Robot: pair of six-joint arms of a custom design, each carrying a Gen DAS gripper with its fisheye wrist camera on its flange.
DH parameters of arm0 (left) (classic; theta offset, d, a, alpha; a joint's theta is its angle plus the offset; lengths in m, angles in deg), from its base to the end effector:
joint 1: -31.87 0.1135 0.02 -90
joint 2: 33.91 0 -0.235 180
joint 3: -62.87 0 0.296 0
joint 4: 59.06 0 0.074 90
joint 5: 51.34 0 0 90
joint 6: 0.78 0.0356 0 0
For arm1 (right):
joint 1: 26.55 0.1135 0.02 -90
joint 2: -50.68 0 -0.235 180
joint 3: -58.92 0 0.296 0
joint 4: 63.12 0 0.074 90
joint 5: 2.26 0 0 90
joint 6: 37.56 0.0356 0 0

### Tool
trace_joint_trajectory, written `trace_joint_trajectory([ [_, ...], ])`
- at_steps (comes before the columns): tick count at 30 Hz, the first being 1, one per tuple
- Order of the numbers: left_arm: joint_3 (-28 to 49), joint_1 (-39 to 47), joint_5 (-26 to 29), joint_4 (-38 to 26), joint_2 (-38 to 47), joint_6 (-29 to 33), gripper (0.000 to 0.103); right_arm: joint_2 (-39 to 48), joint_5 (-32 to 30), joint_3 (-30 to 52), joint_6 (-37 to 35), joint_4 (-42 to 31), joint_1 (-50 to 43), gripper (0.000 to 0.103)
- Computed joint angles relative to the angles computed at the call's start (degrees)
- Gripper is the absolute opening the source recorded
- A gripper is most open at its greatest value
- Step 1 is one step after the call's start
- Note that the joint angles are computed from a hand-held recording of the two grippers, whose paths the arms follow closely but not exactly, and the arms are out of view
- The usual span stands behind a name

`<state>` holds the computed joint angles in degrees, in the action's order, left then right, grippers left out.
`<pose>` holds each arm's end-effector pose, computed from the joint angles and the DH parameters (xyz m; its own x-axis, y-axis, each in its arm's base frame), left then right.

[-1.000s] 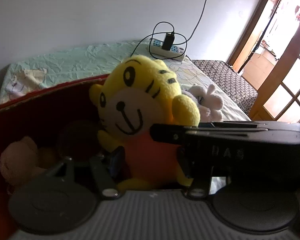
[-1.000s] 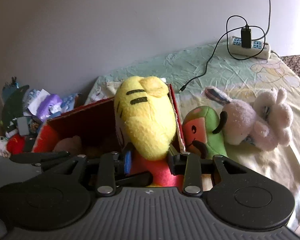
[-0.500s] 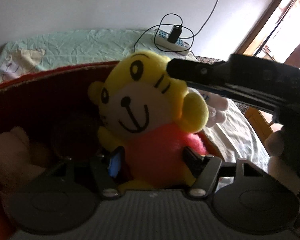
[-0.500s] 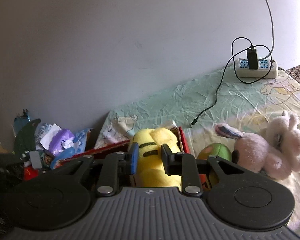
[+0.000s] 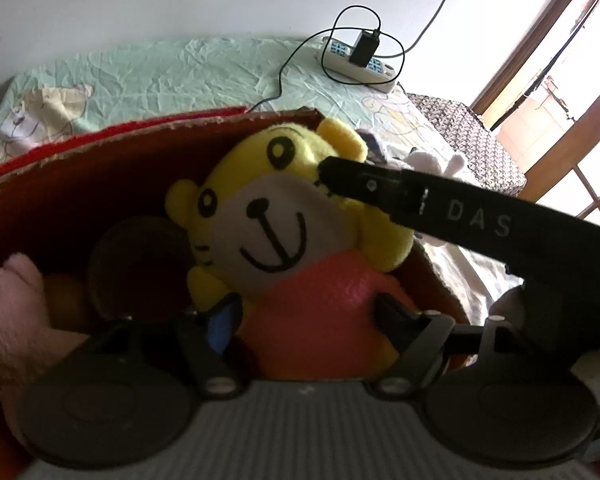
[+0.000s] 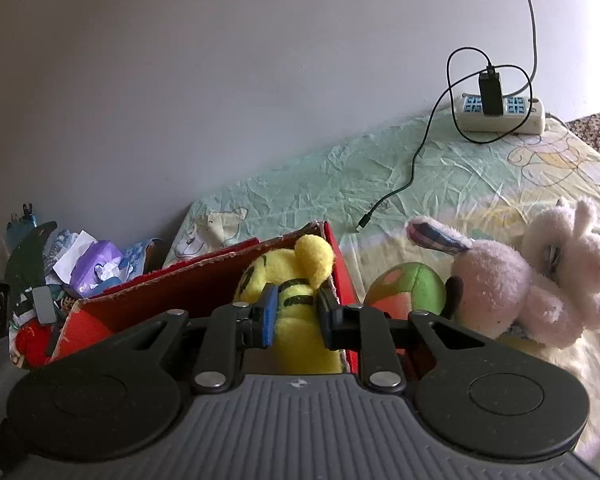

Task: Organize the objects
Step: 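Lower the tiger plush into the red box and open the right gripper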

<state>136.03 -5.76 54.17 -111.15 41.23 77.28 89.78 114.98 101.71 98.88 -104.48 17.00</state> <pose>0.2469 -0.2024 0.2427 -0.7748 0.3456 -0.5293 0.5645 0.7552 -0.3332 0.1682 0.1375 0.2162 -0.5588 0.3577 -0.7482 0.0798 0.9212 0.3808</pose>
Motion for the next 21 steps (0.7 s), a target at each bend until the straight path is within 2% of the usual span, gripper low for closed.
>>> trace_joint_trajectory([
  [3, 0.55, -0.31, -1.32, -0.06, 0.99, -0.21, 0.088, -1.39, 0.31, -1.62, -1.28, 1.48, 0.01, 0.022],
  [10, 0.52, -0.69, -2.63, 0.29, 1.22, -0.33, 0.092, -3.28, 1.52, -3.91, -1.92, 3.86, 0.62, 0.022],
  [21, 1.23, -3.43, -7.94, -1.34, 0.61, -0.98, 0.093, -8.03, 0.30, -5.19, -0.18, 1.09, 1.37, 0.022],
])
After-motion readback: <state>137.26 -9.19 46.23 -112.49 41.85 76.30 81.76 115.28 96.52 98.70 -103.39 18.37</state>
